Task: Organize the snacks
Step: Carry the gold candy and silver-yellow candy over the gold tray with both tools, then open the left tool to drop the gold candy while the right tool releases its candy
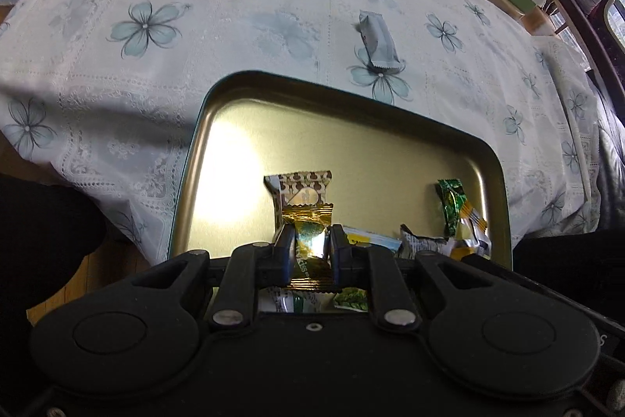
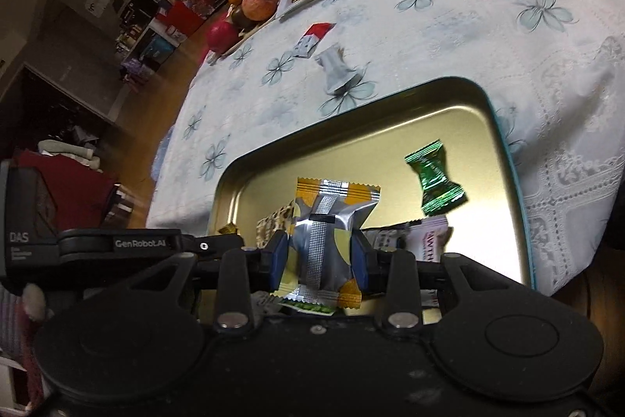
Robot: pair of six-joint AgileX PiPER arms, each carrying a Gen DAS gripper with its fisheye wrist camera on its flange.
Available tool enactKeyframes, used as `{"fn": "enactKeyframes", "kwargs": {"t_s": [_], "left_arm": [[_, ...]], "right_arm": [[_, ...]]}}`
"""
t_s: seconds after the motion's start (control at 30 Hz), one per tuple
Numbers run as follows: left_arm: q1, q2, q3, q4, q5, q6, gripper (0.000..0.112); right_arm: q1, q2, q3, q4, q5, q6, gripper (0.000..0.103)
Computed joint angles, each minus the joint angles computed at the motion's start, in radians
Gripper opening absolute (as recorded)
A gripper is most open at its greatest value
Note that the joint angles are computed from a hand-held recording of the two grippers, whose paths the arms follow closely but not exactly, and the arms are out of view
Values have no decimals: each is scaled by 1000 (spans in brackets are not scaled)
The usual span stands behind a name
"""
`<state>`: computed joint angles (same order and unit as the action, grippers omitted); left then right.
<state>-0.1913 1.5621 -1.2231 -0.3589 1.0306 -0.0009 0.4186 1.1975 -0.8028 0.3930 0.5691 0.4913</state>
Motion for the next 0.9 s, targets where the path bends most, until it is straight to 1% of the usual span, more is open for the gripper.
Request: {"fn": "enactKeyframes", "kwargs": {"t_s": [0.07, 0.2, 0.27, 0.37, 0.43, 0.5, 0.57, 0.63, 0.77, 0.9], "left_arm": [[3, 24, -30, 25, 34, -9, 23], [14, 60, -90, 39, 69, 7, 23], [20, 89, -130, 43, 89, 33, 23], [35, 138, -188, 52, 112, 52, 23], [53, 155, -203, 37, 109, 51, 23], [58, 155, -200, 32, 90, 43, 23], [41, 146, -187, 57, 64, 29, 24], [14, 142, -183, 99, 41, 11, 24], [-32, 139, -169, 173, 8, -28, 24], [-45, 153, -176, 203, 14, -51, 24]], "right_arm": [[-33, 32, -26, 93, 37, -92, 37], [-59, 93, -80, 171, 88, -176, 37], [-67, 123, -107, 187, 99, -201, 37], [-80, 162, -155, 158, 112, -206, 37], [-101, 189, -185, 145, 122, -212, 37], [-116, 216, -221, 109, 135, -206, 37], [-127, 239, -255, 52, 146, -188, 37], [-143, 261, -276, 38, 156, -195, 37], [-160, 269, -257, 41, 130, -186, 37], [-152, 263, -228, 65, 113, -199, 37]]}}
